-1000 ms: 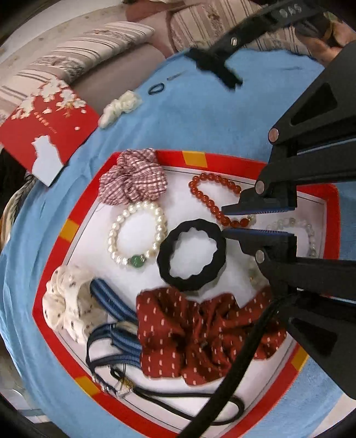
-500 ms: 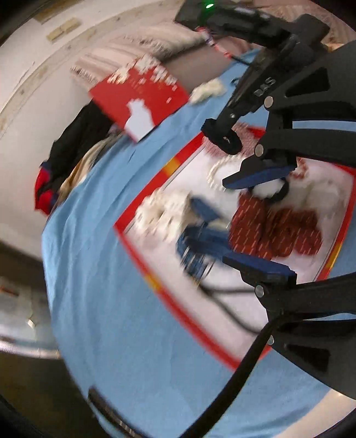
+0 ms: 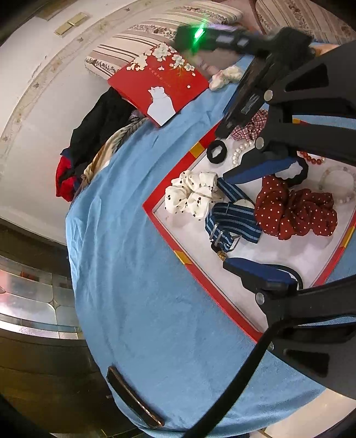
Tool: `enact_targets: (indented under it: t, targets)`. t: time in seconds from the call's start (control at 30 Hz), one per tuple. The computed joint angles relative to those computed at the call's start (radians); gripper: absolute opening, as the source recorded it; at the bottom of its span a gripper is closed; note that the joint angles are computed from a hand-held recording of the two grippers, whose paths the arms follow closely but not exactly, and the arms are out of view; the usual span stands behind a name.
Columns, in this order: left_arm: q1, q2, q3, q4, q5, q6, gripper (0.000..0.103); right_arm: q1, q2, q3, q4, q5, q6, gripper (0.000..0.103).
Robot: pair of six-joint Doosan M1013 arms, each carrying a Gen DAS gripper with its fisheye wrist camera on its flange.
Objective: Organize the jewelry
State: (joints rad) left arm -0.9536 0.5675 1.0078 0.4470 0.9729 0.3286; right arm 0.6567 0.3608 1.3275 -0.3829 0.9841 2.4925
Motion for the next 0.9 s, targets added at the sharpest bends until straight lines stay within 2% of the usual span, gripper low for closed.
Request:
enact_targets:
  t: [0.13, 0.23, 0.3, 0.37, 0.47, 0.6, 0.67, 0.8, 0.9]
  targets:
    - [-0.023, 0.002, -0.009, 0.106, 0.037, -0.042, 0.062, 0.018, -0.077, 0.091, -0.037, -0.036, 0.049, 0.057]
    - [-0.050, 0.005, -0.015, 0.238, 0.082, -0.106, 0.068, 0.031, -0.140, 0.168, -0.052, -0.058, 0.109, 0.059]
    - [-0.083, 0.015, -0.030, 0.390, 0.159, -0.161, 0.078, 0.040, -0.182, 0.221, -0.061, -0.069, 0.158, 0.059]
    - [-0.111, 0.020, -0.030, 0.525, 0.207, -0.212, 0.094, 0.051, -0.221, 0.271, -0.073, -0.067, 0.209, 0.059]
    - [-0.153, 0.016, -0.003, 0.727, 0.235, -0.283, 0.101, 0.078, -0.286, 0.351, -0.101, -0.063, 0.313, 0.060]
    - [-0.194, 0.012, 0.025, 0.877, 0.239, -0.300, 0.103, 0.117, -0.362, 0.451, -0.144, -0.066, 0.470, 0.062]
    - [-0.208, 0.009, 0.035, 0.895, 0.216, -0.272, 0.103, 0.141, -0.390, 0.490, -0.163, -0.047, 0.533, 0.062]
    - [-0.222, -0.012, 0.051, 0.781, 0.096, -0.230, 0.103, 0.187, -0.417, 0.529, -0.213, 0.020, 0.579, 0.062]
    - [-0.235, -0.024, 0.064, 0.710, 0.060, -0.253, 0.103, 0.217, -0.434, 0.549, -0.263, 0.067, 0.599, 0.062]
